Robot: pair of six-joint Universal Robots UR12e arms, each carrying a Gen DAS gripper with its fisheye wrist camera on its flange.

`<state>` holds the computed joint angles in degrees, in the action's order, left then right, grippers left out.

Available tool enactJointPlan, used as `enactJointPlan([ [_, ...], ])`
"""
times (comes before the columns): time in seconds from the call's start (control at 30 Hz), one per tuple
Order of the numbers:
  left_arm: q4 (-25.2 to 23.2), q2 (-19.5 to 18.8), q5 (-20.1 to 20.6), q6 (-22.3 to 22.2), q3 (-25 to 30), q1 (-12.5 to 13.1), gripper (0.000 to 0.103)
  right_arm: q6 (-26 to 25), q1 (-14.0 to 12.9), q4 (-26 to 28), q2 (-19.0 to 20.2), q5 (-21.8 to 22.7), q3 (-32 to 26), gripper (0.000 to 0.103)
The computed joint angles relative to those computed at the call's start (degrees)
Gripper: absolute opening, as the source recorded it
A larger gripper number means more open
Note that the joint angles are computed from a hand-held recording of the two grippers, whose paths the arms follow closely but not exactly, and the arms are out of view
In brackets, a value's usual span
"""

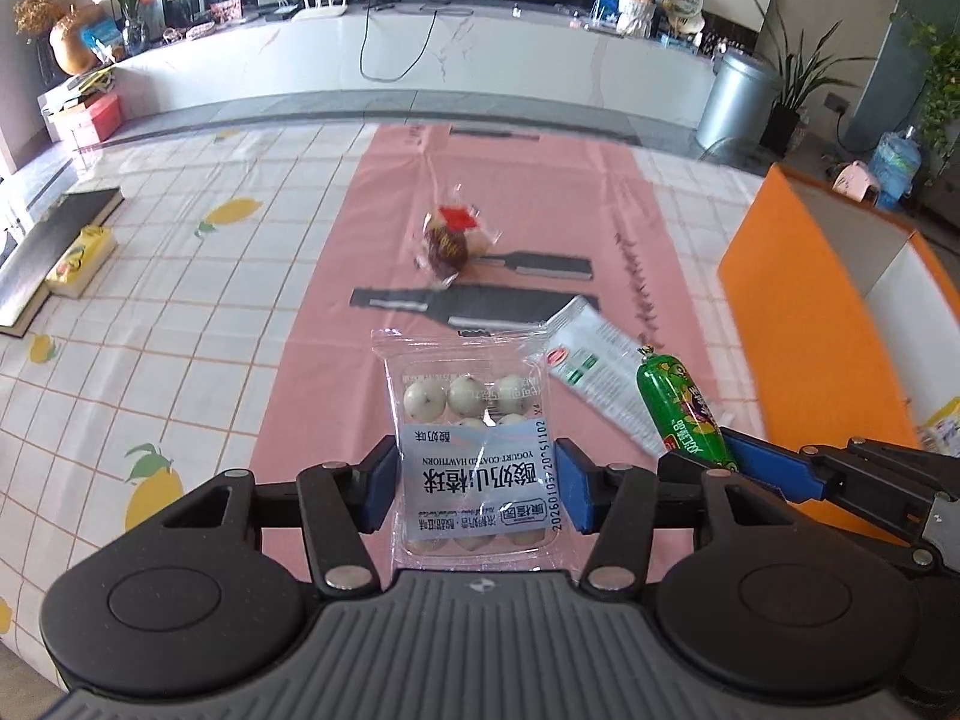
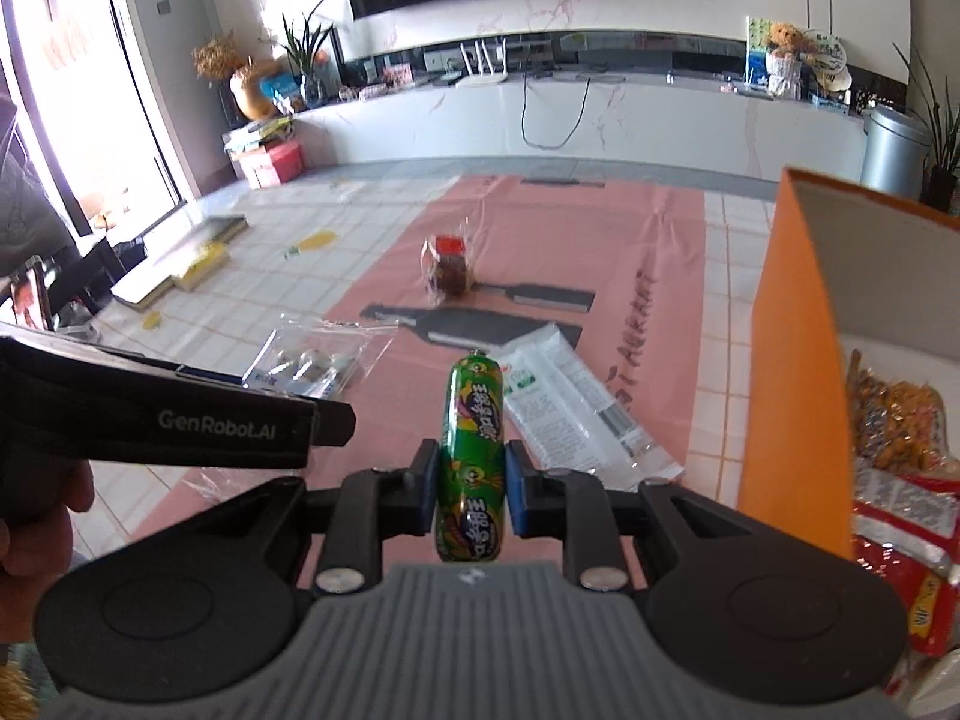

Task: Organize snacks
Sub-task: 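Carry the egg packet and sausage over the orange box with both tools, then open both tools to drop the egg packet and sausage into the box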

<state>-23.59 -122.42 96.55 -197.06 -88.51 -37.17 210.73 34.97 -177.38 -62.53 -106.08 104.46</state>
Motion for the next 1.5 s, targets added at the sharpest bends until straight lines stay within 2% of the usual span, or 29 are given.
enactJointPlan([
  [0.23,2.5,1.2,-1.8,1.8,1.2,-1.4,0.062,1.1,-0.1,-4.6,-5.1,-3.0,4.2,0.019],
  [0.37,3.0,0.8,-4.7,3.8,3.1,-2.3,0.062,1.6,-0.7,-4.9,-8.5,-4.6,7.2,0.019],
  [0.5,2.4,-0.8,-6.3,8.1,6.6,-3.7,0.062,2.8,-1.8,-2.8,-12.2,-5.7,10.2,0.019],
  [0.63,0.1,-3.0,-9.0,13.6,10.8,-5.0,0.062,3.8,-3.7,1.5,-15.9,-5.8,13.1,0.019],
  [0.83,-8.5,-7.7,-11.9,21.9,19.2,-6.4,0.062,3.1,-7.7,7.2,-19.4,-2.4,16.1,0.019],
  [0.97,-15.0,-11.0,-10.5,29.4,24.8,-7.5,0.062,1.4,-10.3,10.6,-20.1,0.5,16.8,0.019],
  [1.13,-21.5,-14.6,-7.7,38.2,30.4,-8.3,0.062,-3.5,-13.0,14.5,-19.8,2.8,16.5,0.019],
  [1.33,-24.2,-17.9,-4.2,42.7,34.7,-9.4,0.063,-8.1,-14.8,17.7,-18.4,4.7,15.3,0.019],
  [1.5,-27.0,-19.4,-3.1,43.9,37.1,-9.8,0.063,-12.4,-15.0,19.4,-17.3,4.5,14.2,0.019],
])
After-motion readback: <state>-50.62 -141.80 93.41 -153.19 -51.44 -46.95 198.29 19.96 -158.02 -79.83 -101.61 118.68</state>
